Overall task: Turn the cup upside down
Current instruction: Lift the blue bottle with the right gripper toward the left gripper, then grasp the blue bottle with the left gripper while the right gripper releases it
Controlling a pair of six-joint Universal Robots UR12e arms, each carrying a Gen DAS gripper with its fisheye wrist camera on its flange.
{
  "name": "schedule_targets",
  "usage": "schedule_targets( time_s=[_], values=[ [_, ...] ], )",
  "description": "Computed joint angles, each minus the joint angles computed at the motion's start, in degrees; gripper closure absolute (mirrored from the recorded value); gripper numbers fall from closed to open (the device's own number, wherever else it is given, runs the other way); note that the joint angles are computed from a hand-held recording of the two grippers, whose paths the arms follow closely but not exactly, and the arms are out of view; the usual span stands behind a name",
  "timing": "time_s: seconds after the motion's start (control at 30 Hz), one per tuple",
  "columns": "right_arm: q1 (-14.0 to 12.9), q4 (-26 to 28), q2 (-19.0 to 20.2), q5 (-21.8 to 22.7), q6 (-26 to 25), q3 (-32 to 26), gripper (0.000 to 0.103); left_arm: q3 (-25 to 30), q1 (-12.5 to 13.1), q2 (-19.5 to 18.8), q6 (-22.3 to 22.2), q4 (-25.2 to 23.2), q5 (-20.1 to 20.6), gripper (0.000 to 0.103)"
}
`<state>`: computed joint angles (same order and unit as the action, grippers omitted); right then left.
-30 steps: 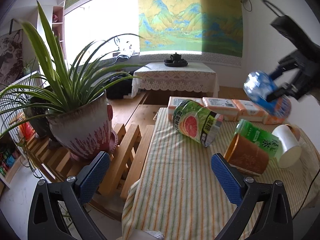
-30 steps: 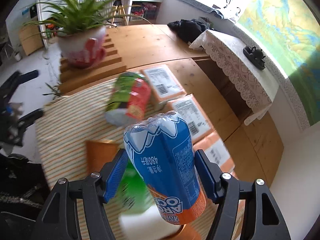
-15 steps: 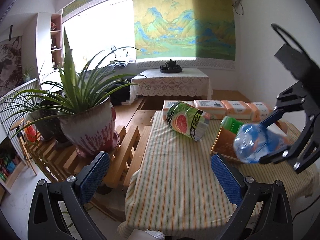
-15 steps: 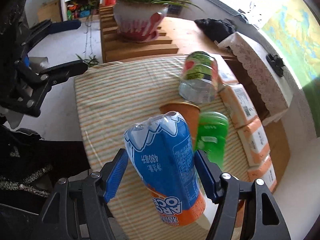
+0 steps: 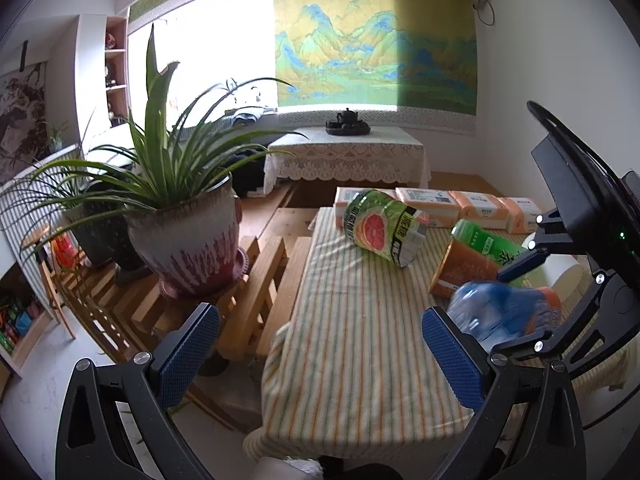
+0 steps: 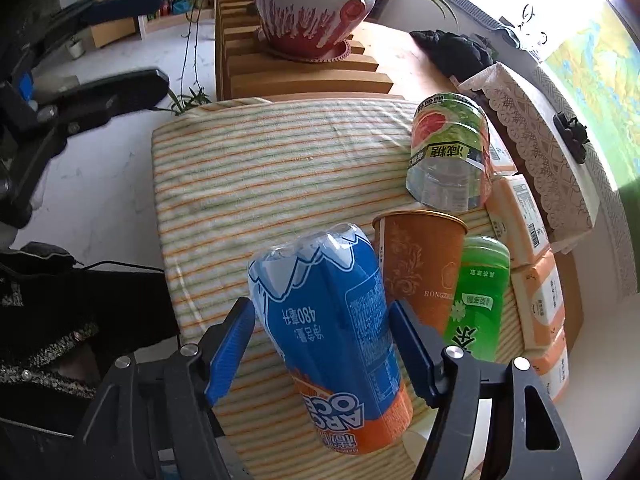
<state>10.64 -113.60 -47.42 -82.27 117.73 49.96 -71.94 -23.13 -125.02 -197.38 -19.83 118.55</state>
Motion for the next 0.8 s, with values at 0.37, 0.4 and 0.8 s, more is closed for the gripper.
schedule_targets(
  time_s=[0.37,0.4,0.8],
  values=[
    [-2.5,-11.0,-5.0,8.9,8.0,8.5,0.026,0.4,0.4,0.7,-5.8,-4.9,-7.7,0.0],
    [-2.9,-12.4,-5.6,9.7,9.6,9.5,0.026,0.5,0.4,0.8,-7.1,-5.4,-9.0,0.0],
    [-8.9,-36.8,-15.2,15.4,40.6,29.3,0.026,7.7,0.8,-3.2,-31.7,-14.5,-22.3,0.0]
  ],
)
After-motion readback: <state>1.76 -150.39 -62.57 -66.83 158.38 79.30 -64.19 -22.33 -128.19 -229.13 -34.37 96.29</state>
